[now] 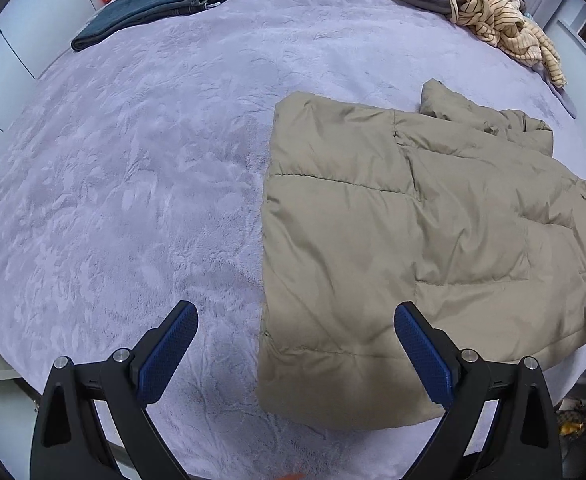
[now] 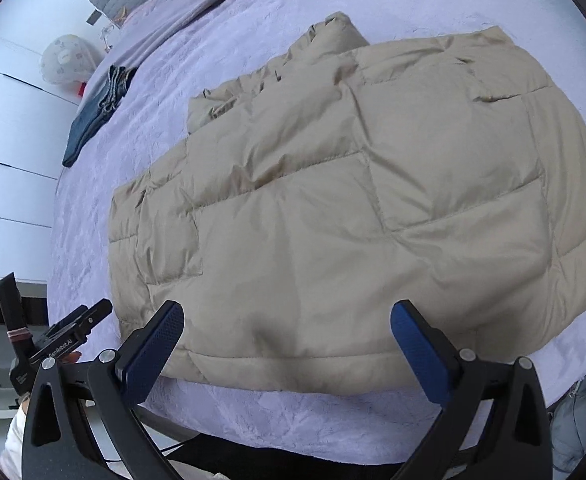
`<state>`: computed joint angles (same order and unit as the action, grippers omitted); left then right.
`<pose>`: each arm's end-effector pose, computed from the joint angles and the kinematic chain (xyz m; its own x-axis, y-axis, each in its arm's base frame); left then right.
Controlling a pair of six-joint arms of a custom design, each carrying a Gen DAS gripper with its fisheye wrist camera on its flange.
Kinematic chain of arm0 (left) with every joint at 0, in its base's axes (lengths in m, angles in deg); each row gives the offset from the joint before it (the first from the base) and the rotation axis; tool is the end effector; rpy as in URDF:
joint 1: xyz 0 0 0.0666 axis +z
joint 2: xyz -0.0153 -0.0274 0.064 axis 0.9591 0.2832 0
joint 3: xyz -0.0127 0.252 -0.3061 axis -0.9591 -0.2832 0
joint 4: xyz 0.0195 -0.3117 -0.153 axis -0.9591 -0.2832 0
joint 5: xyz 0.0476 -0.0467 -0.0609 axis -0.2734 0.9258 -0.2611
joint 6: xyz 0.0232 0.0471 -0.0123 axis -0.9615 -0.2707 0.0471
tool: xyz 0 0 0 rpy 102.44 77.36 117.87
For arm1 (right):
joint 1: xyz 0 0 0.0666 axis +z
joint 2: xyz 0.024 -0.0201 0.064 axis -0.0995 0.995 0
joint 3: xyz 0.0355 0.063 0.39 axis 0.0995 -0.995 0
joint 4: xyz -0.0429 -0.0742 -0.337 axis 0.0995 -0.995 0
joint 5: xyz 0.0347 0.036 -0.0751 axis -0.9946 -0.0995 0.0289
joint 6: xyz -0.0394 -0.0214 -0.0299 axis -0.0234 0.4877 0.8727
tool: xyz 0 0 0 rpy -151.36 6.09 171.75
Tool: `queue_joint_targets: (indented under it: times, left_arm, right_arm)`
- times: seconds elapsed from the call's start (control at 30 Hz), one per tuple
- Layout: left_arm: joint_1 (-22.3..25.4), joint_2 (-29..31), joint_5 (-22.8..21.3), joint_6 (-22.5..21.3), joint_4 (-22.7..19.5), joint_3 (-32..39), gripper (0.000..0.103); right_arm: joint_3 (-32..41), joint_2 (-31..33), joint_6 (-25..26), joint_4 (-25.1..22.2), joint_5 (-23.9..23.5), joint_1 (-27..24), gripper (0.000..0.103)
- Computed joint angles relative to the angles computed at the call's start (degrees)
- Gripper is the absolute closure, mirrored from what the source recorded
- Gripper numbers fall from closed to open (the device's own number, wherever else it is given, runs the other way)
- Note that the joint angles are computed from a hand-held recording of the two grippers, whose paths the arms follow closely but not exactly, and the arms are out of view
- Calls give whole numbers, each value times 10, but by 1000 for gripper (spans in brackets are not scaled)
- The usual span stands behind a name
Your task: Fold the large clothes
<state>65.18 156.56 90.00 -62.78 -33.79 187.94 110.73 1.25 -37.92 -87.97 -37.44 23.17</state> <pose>0.4833 -0.0733 0.4300 -0.9643 0.1469 -0.2204 0.1608 0.9859 -0.0465 0.3859 0.2182 0.4820 -0.9062 0.4130 -0.0911 0.3581 0.8640 0.3539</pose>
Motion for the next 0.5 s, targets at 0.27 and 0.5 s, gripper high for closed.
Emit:
queue_joint_targets:
  times: [0.27, 0.5]
  left_arm:
    - [7, 33, 32, -35, -8, 18, 4]
    - [14, 58, 56, -45, -20, 35, 4]
  right_arm:
    - [46, 54, -17, -20, -10, -6, 0]
    - [36, 72, -42, -18, -22, -19, 3]
